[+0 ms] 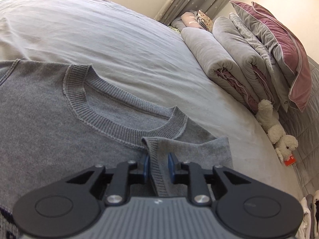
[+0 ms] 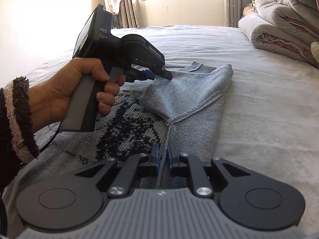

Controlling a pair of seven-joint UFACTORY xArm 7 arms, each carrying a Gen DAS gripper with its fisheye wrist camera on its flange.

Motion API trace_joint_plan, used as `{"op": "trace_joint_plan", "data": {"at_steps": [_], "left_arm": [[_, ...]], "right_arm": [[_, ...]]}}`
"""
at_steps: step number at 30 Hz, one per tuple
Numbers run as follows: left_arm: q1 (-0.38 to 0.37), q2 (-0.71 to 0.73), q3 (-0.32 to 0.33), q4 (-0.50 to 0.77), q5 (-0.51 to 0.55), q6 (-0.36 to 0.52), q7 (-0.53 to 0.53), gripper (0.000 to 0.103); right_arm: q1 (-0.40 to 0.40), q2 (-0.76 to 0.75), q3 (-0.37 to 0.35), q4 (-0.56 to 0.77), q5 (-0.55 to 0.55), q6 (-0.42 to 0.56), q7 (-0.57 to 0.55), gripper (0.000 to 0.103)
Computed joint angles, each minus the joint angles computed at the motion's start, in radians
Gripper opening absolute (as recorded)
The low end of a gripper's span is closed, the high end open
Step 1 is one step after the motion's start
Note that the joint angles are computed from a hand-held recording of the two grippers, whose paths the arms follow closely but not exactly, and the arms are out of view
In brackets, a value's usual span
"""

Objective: Fold clothes

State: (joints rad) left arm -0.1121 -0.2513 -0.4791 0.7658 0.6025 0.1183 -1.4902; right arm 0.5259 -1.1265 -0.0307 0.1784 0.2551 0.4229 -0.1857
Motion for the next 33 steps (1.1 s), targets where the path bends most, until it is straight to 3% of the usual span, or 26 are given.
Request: {"op": "trace_joint_plan", "data": {"at_steps": [2,6,11,13,14,16,19,27,31,33], "left_arm": [[-0.088,-0.029,0.064,-0.033,-0.093,-0.001,0.070,0.031],[-0.195,-0.088,0.104,-0.087,-0.235,0.011,0.178,0.034],[-0.176,-0.144,0.025,-0.116,-0.286,0.048,0.191,0.032],[-0.123,-0.161,-0.045,-0.091,-0.250,0.131,0.162,0.011],[-0.094,-0.166,-0.081,-0.066,-0.214,0.193,0.145,0.007],[-0.069,-0.166,-0.127,-0.017,-0.145,0.314,0.115,0.008],[-0.126,-0.171,-0.097,0.014,-0.147,0.410,0.097,0.023],[-0.339,-0.179,0.028,-0.011,-0.312,0.342,0.227,0.026],[-0.379,-0.146,0.034,-0.014,-0.378,0.299,0.255,0.026],[-0.361,-0.139,0.011,-0.018,-0.368,0.286,0.223,0.025]], "right_arm": [[-0.004,-0.008,0.002,0.013,-0.005,0.031,0.001,0.015],[-0.009,-0.034,0.003,0.046,-0.004,0.115,-0.001,0.017],[-0.039,-0.078,0.012,0.093,-0.007,0.250,-0.014,0.021],[-0.055,-0.096,0.013,0.113,-0.003,0.305,-0.015,0.023],[-0.062,-0.106,0.013,0.123,0.000,0.335,-0.014,0.024],[-0.080,-0.132,0.011,0.142,0.006,0.403,-0.012,0.024],[-0.114,-0.214,-0.002,0.158,0.009,0.527,-0.017,0.026],[-0.209,-0.474,-0.002,0.166,0.016,0.839,-0.020,0.028],[-0.234,-0.573,0.000,0.159,0.038,0.934,-0.011,0.028],[-0.237,-0.600,0.003,0.152,0.050,0.961,-0.016,0.028]]}}
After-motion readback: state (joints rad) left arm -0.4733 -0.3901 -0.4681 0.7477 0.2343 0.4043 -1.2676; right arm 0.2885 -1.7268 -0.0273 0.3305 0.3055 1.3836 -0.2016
